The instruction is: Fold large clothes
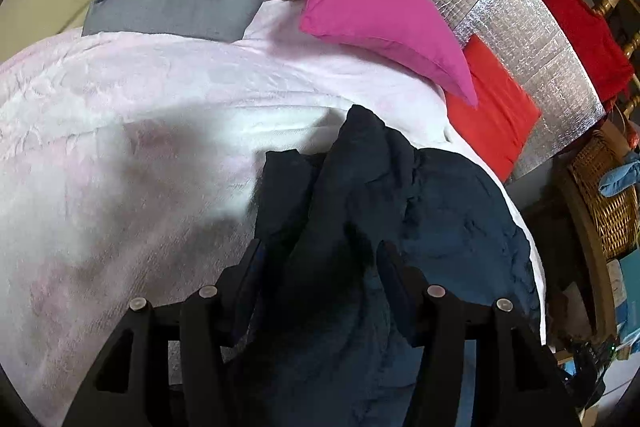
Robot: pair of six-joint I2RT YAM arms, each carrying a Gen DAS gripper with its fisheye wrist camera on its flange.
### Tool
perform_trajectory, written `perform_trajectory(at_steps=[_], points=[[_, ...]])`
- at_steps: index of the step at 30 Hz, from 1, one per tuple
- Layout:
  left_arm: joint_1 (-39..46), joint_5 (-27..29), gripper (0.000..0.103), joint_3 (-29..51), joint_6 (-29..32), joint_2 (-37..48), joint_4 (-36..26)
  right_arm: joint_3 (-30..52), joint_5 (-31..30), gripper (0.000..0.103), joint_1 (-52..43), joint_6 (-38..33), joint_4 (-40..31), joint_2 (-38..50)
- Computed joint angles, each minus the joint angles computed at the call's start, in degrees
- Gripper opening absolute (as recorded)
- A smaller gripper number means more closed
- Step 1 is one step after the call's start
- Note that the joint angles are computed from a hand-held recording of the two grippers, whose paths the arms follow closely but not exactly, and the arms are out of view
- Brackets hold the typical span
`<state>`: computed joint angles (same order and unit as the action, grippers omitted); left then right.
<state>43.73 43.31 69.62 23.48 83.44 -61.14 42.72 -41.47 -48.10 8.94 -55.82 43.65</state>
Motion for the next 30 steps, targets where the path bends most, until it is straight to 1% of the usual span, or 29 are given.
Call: perform_trajectory(at_steps=[1, 2, 4, 5, 7, 8, 10, 11, 12, 14, 16, 17, 18, 20, 23, 24, 25, 26, 27, 30], points=[[0.1, -0.2, 0.058, -0.2, 0.1, -0.2, 0.1, -0.5, 1.1, 0.058, 1.6, 1.4, 1.2, -0.1], [-0.3, -1.0, 0.055, -0.7, -0.2, -0.6, 1.1, -1.1, 2.3, 0.057, 3.6, 3.1, 3.1, 0.2], [-1.3, -3.6, 0.049, -2.0, -0.8, -1.5, 3.2, -1.9, 4.8, 0.046, 7.0, 5.2, 5.6, 0.6], [-1.7, -4.6, 0.048, -2.6, -1.0, -1.9, 4.1, -2.1, 7.6, 0.035, 10.0, 6.1, 6.7, 1.4], [-2.4, -6.2, 0.048, -3.6, -1.1, -2.3, 5.0, -2.3, 13.2, 0.034, 15.1, 7.4, 8.1, 4.4], [-3.1, -7.3, 0.048, -4.1, -1.0, -2.6, 5.7, -2.8, 14.6, 0.034, 16.4, 7.7, 9.2, 5.4], [-3.9, -8.8, 0.048, -4.9, -0.9, -3.3, 6.5, -3.3, 15.4, 0.033, 17.2, 8.2, 10.7, 6.2], [-4.0, -8.9, 0.048, -5.3, -1.5, -3.7, 7.5, -3.1, 15.0, 0.032, 16.8, 8.2, 10.6, 6.4], [-3.9, -8.8, 0.048, -5.1, -1.8, -3.7, 7.2, -2.9, 14.5, 0.032, 16.3, 8.3, 10.4, 6.6], [-3.7, -8.5, 0.048, -4.7, -1.9, -4.1, 6.9, -2.3, 13.8, 0.035, 15.2, 8.3, 9.3, 6.0], [-3.5, -8.2, 0.047, -4.3, -1.7, -5.1, 6.8, -1.1, 12.9, 0.044, 13.5, 8.0, 7.6, 4.5], [-3.1, -7.5, 0.047, -4.4, -1.5, -6.0, 6.9, -0.7, 11.8, 0.057, 11.6, 7.9, 6.9, 2.6], [-2.6, -6.4, 0.047, -4.6, -1.4, -7.0, 7.2, -0.6, 10.6, 0.065, 9.8, 7.8, 6.7, 0.7], [-1.6, -4.7, 0.047, -5.6, -1.1, -10.1, 8.5, -0.5, 7.7, 0.065, 6.6, 7.1, 6.2, -2.5], [-0.7, -1.7, 0.048, -7.5, 0.3, -15.1, 10.0, 0.1, 1.3, 0.064, 2.3, 4.6, 4.4, -6.1], [-0.7, -0.4, 0.049, -8.0, 1.5, -16.5, 9.5, 0.2, 0.2, 0.06, 2.5, 4.2, 4.1, -6.8], [-1.2, 0.5, 0.05, -8.2, 2.7, -17.3, 8.8, 0.4, 0.7, 0.055, 4.3, 4.4, 4.1, -7.1], [-2.0, 1.0, 0.051, -8.7, 4.0, -18.5, 8.0, 0.4, 1.8, 0.043, 7.0, 4.8, 4.3, -7.1], [-3.4, 0.9, 0.051, -9.6, 5.1, -19.8, 7.3, 0.2, 4.1, 0.041, 11.4, 5.9, 4.8, -7.1], [-8.2, -1.9, 0.051, -11.3, 5.6, -22.2, 6.5, -0.9, 12.0, 0.039, 22.2, 9.5, 6.2, -6.7]])
